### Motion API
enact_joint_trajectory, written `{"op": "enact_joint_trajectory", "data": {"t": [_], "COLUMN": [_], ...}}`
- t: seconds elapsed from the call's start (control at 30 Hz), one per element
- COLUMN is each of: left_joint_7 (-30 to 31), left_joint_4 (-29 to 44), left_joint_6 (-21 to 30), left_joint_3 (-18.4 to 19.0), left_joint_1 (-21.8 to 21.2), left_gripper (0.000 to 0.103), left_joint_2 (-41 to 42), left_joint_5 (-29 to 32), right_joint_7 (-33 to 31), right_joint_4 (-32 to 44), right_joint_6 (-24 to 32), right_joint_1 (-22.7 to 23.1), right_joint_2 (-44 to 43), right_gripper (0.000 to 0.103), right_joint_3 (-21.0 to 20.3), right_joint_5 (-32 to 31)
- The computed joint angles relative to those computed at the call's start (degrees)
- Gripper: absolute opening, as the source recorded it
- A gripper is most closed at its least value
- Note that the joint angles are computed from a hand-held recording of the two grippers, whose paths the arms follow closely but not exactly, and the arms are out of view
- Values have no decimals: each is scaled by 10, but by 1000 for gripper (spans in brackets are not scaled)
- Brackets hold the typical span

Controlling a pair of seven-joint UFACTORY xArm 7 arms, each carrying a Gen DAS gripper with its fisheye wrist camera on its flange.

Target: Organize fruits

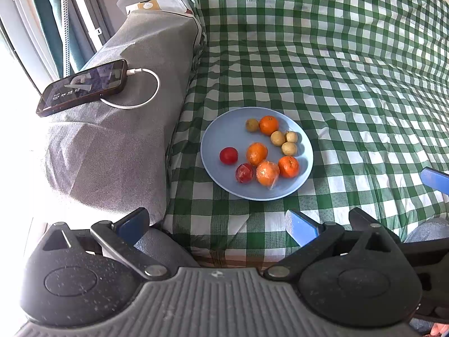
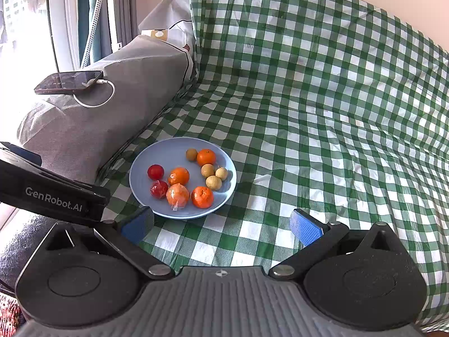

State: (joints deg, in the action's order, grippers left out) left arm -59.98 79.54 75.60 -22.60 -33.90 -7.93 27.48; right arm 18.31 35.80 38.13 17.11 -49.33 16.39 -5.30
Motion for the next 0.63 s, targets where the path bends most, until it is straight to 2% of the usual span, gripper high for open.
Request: {"op": "enact_joint_trajectory", "data": {"t": [0.63], "left_joint_7": [-2], "left_joint_4": [9], "left_joint_6": [12], "left_joint_3": [2], "left_joint_1": [-4], "left_gripper": [103], "left_joint_2": [14], "left_joint_5": [16], "right_joint_7": [-6], "right_joint_4": [-5], "right_joint_6": [-11], "right_joint_1": [-2], "right_joint_2": [12], "right_gripper": [102], "right_joint_3": [-7], "right_joint_5": [-2]}}
